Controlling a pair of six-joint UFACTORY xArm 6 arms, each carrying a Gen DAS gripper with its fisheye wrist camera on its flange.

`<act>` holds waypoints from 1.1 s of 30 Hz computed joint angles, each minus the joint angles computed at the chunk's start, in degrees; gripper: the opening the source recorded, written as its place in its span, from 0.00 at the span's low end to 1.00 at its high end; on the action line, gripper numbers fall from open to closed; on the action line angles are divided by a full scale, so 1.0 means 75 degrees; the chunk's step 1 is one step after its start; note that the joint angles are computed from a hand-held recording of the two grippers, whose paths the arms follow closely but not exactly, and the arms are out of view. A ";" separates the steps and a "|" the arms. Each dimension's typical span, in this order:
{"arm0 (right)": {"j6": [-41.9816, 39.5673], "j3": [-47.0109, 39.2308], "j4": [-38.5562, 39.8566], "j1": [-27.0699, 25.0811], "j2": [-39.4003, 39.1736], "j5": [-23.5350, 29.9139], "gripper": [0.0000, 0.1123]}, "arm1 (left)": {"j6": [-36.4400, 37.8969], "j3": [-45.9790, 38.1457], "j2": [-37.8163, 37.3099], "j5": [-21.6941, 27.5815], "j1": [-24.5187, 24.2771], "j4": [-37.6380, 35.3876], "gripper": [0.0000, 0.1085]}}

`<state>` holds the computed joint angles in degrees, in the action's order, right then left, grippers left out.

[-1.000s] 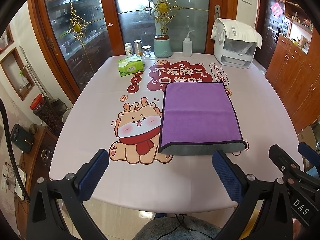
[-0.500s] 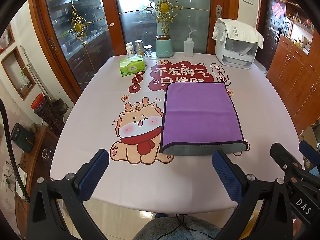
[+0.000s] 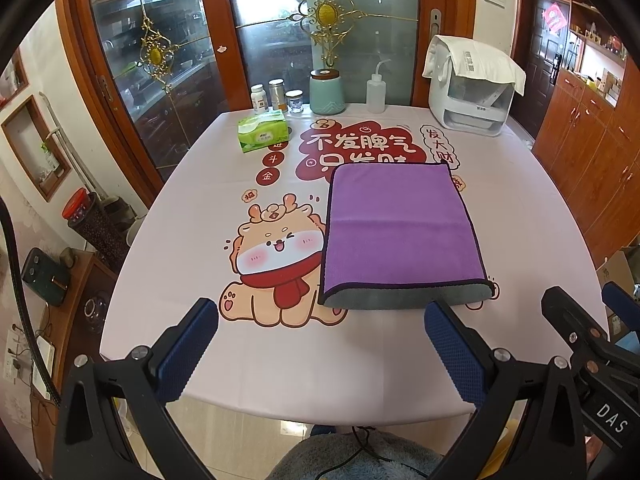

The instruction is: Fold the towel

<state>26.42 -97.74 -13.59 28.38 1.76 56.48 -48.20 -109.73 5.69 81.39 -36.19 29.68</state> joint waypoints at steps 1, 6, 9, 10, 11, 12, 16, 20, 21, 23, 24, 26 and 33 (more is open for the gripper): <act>0.0003 -0.0011 0.0004 0.0000 0.0006 0.0013 0.86 | 0.0003 0.0005 -0.0003 -0.0004 0.0002 -0.0006 0.95; -0.0033 0.0017 0.0003 0.0003 -0.0043 0.0037 0.86 | -0.0030 0.0055 -0.0033 -0.0007 -0.0004 -0.0003 0.95; -0.0021 0.0005 -0.0003 0.0006 -0.0038 0.0047 0.86 | -0.0072 0.0129 -0.0071 -0.0031 -0.0017 0.0011 0.95; -0.0024 0.0001 -0.0002 0.0006 -0.0038 0.0054 0.86 | -0.0092 0.0156 -0.0079 -0.0035 -0.0033 0.0013 0.95; -0.0034 0.0000 0.0009 0.0003 -0.0045 0.0070 0.86 | -0.0111 0.0216 -0.0114 -0.0044 -0.0039 0.0003 0.95; -0.0034 0.0002 0.0014 0.0004 -0.0040 0.0060 0.86 | -0.0109 0.0199 -0.0102 -0.0027 -0.0047 -0.0005 0.95; -0.0019 -0.0016 -0.0007 0.0017 -0.0024 0.0077 0.86 | -0.0127 0.0231 -0.0135 0.0007 -0.0080 -0.0035 0.95; -0.0005 0.0064 -0.0052 0.0038 -0.0107 0.0134 0.86 | -0.0151 0.0234 -0.0149 0.0022 -0.0081 -0.0070 0.95; -0.0004 0.0091 -0.0054 0.0041 -0.0123 0.0118 0.86 | -0.0169 0.0284 -0.0182 0.0022 -0.0090 -0.0090 0.95; 0.0000 0.0062 -0.0054 0.0039 -0.0101 0.0123 0.86 | -0.0161 0.0266 -0.0182 0.0061 -0.0094 -0.0127 0.95; -0.0003 0.0072 -0.0050 0.0038 -0.0112 0.0124 0.86 | -0.0183 0.0318 -0.0217 0.0066 -0.0114 -0.0135 0.95; -0.0006 0.0049 -0.0037 0.0038 -0.0095 0.0137 0.86 | -0.0168 0.0273 -0.0205 0.0109 -0.0127 -0.0152 0.95; -0.0064 0.0408 0.0004 0.0057 -0.0349 0.0090 0.86 | -0.0135 0.0181 -0.0145 0.0111 -0.0124 -0.0234 0.95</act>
<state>25.95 -94.69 -13.56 28.81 -0.86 57.15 -49.21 -108.37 4.60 82.22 -37.12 27.93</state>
